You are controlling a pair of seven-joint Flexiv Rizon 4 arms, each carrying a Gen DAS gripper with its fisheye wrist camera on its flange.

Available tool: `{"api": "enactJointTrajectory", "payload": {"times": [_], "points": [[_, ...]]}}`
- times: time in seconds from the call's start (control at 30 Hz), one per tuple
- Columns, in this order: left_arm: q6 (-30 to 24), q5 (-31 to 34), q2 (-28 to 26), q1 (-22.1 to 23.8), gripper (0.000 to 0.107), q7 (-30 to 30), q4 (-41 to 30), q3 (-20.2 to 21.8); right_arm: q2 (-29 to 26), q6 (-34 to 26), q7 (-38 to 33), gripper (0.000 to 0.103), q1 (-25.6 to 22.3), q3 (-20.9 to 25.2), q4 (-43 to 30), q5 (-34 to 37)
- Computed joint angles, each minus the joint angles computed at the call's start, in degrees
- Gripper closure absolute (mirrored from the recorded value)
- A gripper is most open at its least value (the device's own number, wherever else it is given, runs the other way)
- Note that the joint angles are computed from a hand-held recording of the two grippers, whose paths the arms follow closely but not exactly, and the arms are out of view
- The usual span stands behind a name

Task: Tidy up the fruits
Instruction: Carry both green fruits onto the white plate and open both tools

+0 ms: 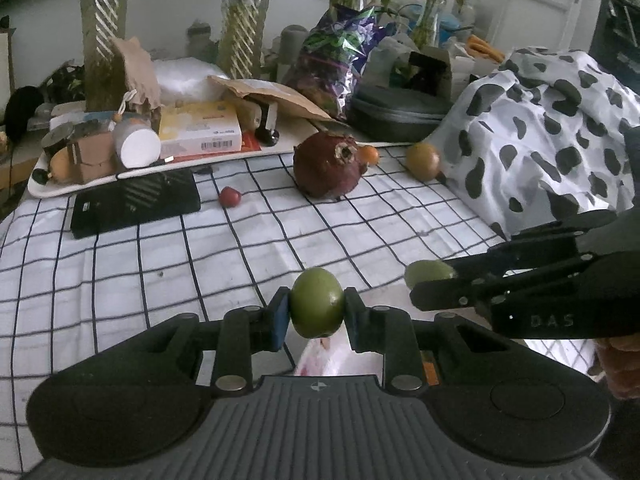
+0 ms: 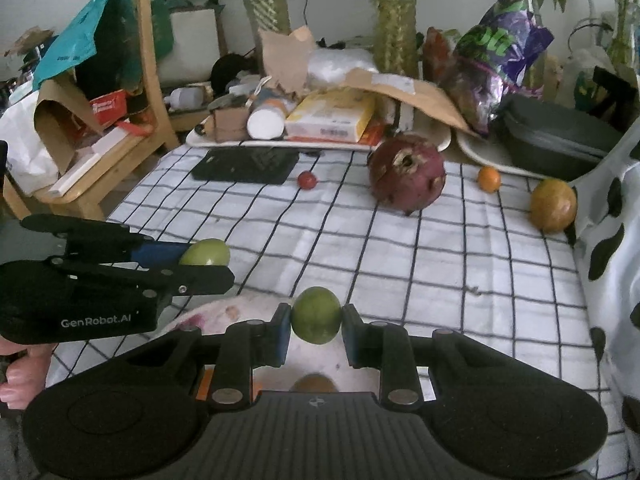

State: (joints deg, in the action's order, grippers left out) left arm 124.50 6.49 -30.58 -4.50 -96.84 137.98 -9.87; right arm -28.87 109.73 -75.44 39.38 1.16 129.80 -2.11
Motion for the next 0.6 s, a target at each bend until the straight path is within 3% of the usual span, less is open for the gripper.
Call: {"api": "enactJointTrajectory", "payload": {"times": [0.27,0.33,0.37,0.43,0.6], "points": [[0.3,-0.2,1.2,-0.7,0.079,-1.0,2.4,0.2,0.3,-1.0,2.9,0.072,-6.3,6.6,0.5,-3.4],[0.5,-0.2,1.5,-0.8,0.079,-1.4,3.0,0.2,0.5,-0.7,3.3,0.032,-4.6,5.2,0.9,-3.0],[0.6,-0.2,1.7,-0.9,0.079,-1.6,3.4,0.3,0.8,0.4,2.6,0.025,-1.8,2.7,1.5,-1.8],[1.0,-0.2,2.1,-1.1,0.079,-2.1,4.2,0.4,1.3,2.0,0.9,0.019,1.3,0.0,2.3,-0.1],[1.4,-0.1,3.3,-1.3,0.079,-3.4,6.2,0.6,3.2,3.0,-1.3,0.007,3.9,-1.1,4.6,3.1]]}}
